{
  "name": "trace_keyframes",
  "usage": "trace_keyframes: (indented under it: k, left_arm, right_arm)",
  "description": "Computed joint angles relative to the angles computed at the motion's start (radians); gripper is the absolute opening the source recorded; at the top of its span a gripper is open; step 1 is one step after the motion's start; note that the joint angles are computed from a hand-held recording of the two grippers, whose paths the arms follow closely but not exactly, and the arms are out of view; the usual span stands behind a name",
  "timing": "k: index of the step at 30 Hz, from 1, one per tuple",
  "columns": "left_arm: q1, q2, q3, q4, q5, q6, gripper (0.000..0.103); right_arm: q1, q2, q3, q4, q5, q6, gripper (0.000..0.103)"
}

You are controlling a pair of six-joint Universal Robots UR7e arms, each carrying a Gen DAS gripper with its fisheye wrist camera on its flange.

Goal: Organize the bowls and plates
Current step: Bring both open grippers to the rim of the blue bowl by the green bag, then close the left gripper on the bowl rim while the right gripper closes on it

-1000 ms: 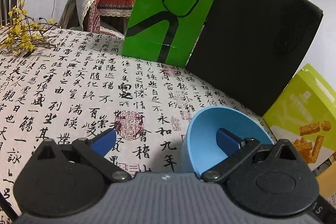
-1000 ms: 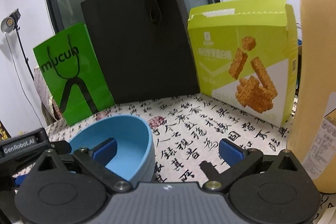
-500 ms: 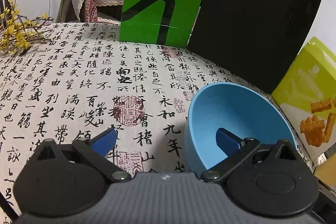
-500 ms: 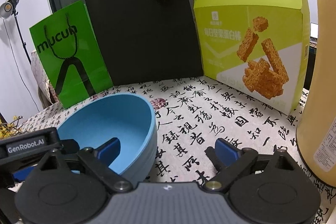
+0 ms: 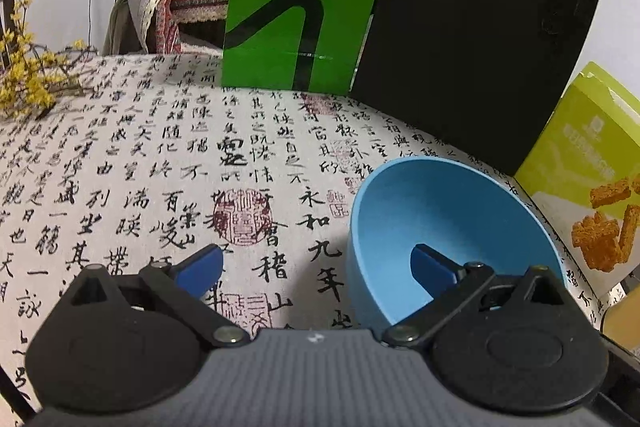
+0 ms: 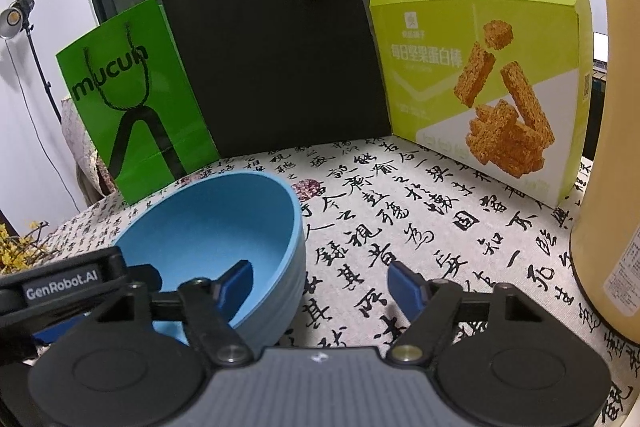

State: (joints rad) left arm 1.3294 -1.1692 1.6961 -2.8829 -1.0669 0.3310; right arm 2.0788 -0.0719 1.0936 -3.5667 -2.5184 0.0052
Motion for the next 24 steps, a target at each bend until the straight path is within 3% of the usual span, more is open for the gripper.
trace_keyframes:
  k: [3,12,19,24]
  left_arm:
    - [-0.001,-0.002,0.005,-0.011,-0.01,0.011,0.099]
    - [-0.006,-0.011,0.015,0.006,-0.034,0.04,0.077]
    - [0.001,-0.014,0.005,0.053,-0.064,0.032,0.052]
    - [0.002,-0.019,0.005,0.064,-0.081,0.041,0.045]
  right_arm:
    - [-0.001,-0.008,0.014,0.0,0.012,0.019,0.068]
    - [-0.004,-0.015,0.028,-0.004,0.039,0.025,0.056]
    - [-0.004,-0.025,0.043,0.001,0.059,0.041,0.045]
    - [-0.005,-0.027,0.047,-0.002,0.07,0.038,0.041]
